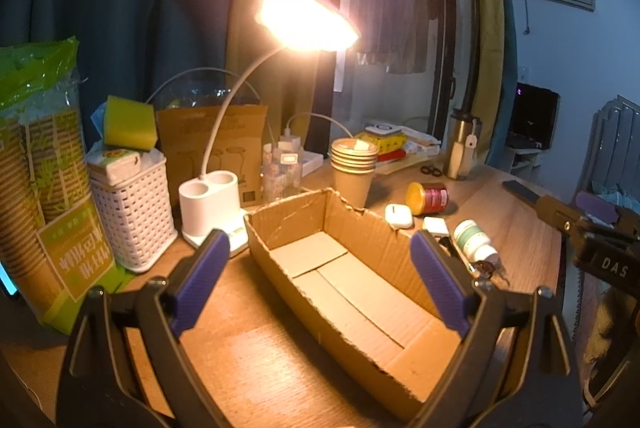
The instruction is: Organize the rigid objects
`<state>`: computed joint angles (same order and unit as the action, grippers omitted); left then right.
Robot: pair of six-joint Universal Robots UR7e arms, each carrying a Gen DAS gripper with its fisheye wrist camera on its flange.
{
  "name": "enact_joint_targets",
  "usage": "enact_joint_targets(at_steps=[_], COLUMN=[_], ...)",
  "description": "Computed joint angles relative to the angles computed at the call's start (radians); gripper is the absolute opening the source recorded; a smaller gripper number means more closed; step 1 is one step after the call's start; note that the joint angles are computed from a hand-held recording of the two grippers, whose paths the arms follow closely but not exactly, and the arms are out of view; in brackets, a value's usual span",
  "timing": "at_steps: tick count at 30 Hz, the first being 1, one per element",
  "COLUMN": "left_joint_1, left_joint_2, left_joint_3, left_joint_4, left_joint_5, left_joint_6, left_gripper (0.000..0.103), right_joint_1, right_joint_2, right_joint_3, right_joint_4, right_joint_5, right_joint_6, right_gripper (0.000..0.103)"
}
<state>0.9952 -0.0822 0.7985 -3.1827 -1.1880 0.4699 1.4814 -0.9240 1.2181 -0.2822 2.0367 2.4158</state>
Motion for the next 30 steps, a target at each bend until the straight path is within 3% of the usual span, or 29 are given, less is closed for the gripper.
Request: enact_joint_targets(at_steps=[30], left_joint_1=[-0.004], left_joint_2=[-0.012], left_joint_3=[0.027], left_joint_4=[-0.027], left_joint_5=[-0.024], left_joint_6=[0.010], left_gripper=[0.092], right_joint_1=[0.002], right_joint_2=[0.002], right_joint_3=[-0.002], right_joint_4=[0.001], right_joint_5=[-0.001], right_joint_6=[-0.009], right_gripper=[0.092])
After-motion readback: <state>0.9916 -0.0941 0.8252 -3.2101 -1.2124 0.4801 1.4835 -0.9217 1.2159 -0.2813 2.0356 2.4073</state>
